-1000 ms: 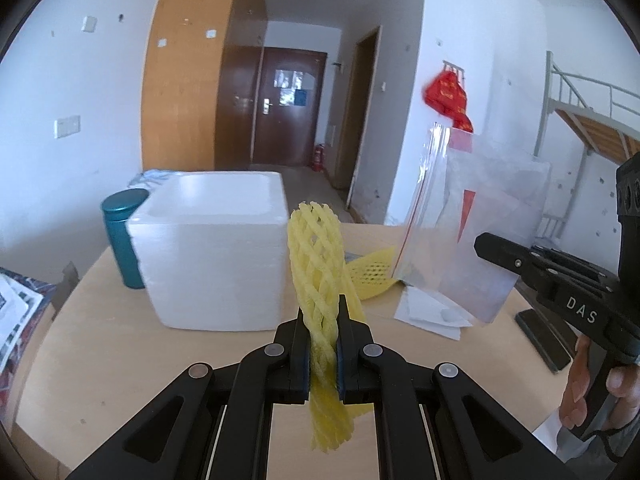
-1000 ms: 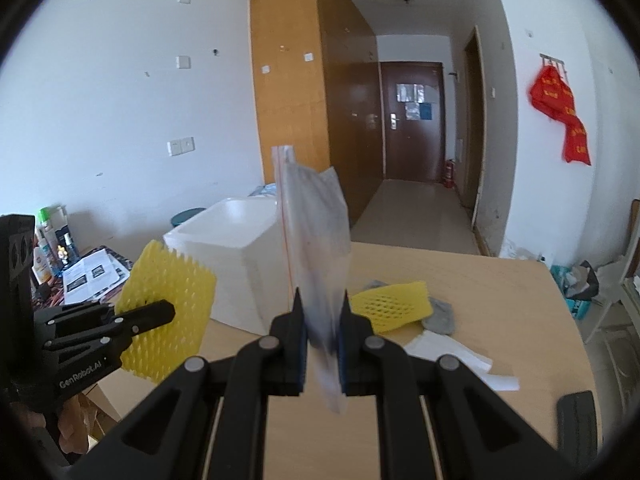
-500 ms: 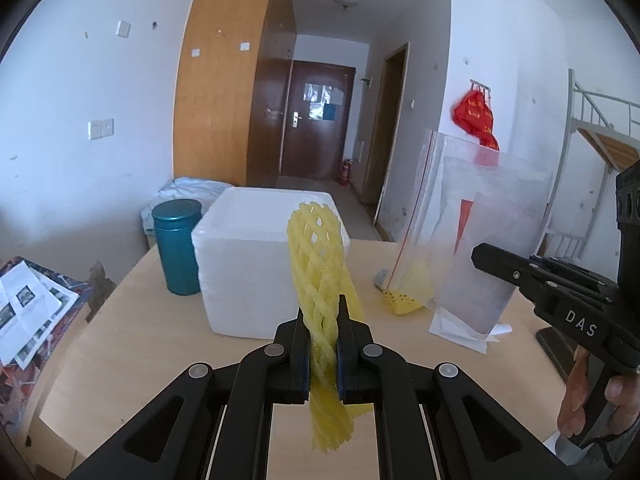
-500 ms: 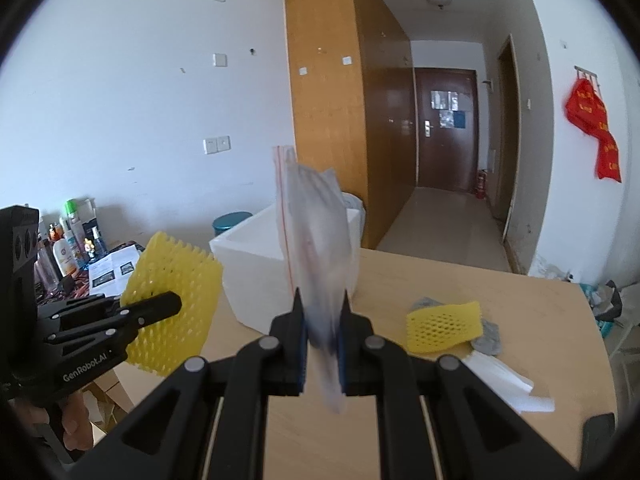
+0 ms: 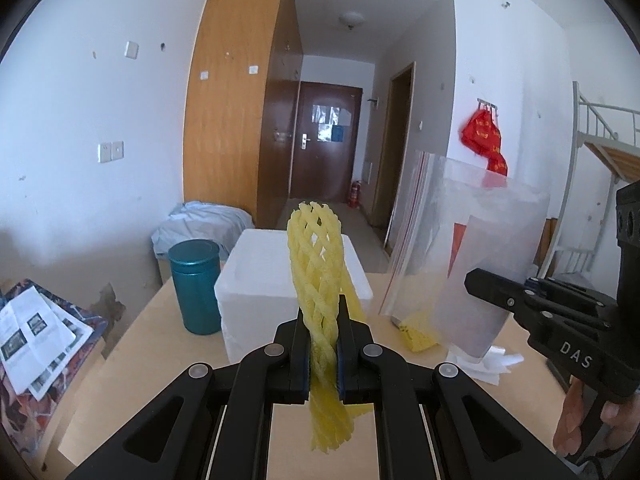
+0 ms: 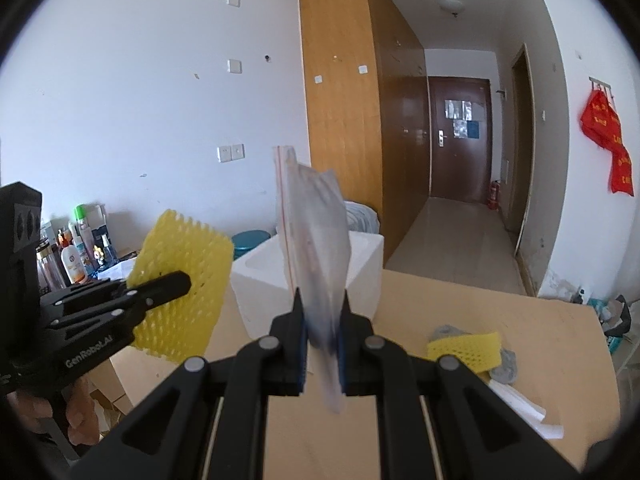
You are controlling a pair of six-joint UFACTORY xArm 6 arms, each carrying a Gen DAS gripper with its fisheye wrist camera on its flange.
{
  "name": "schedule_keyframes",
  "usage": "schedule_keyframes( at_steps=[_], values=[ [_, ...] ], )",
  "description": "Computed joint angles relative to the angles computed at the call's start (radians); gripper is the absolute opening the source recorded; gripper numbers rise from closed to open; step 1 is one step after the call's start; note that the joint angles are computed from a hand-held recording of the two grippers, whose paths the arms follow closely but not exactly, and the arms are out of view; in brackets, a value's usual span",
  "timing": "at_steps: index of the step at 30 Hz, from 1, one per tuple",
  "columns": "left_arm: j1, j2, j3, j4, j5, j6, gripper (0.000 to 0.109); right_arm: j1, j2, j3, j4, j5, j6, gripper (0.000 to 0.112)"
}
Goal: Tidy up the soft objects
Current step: 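Lower the mesh sleeve into the white foam box and open the left gripper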
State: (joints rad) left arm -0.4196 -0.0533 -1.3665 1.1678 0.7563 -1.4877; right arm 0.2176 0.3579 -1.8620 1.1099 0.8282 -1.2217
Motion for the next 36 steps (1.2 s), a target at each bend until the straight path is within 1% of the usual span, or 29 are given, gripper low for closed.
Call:
schedule_keyframes(
  at_steps=[7, 14, 21, 26, 34, 36],
  values=[
    [0.042, 0.032, -0.037, -0.013, -0.022, 0.027, 0.009, 0.011, 0.064, -0.092, -0.035, 0.021, 0.051, 0.015],
    [0.091, 0.101, -0.129, -0.023, -0.061, 0.087, 0.009, 0.032, 0.137, -0.215, -0.087, 0.023, 0.101, 0.015],
    [0.144, 0.204, -0.25, -0.126, -0.106, 0.194, 0.009, 0.027, 0.228, -0.348, -0.137, 0.03, 0.16, 0.015],
    [0.178, 0.289, -0.343, -0.225, -0.121, 0.28, 0.009, 0.018, 0.268, -0.396, -0.163, 0.034, 0.196, 0.015],
    [0.213, 0.388, -0.45, -0.313, -0.128, 0.354, 0.009, 0.016, 0.276, -0.391, -0.189, 0.028, 0.214, 0.015],
    [0.215, 0.417, -0.485, -0.316, -0.112, 0.364, 0.009, 0.019, 0.295, -0.422, -0.206, 0.034, 0.238, 0.015]
  ],
)
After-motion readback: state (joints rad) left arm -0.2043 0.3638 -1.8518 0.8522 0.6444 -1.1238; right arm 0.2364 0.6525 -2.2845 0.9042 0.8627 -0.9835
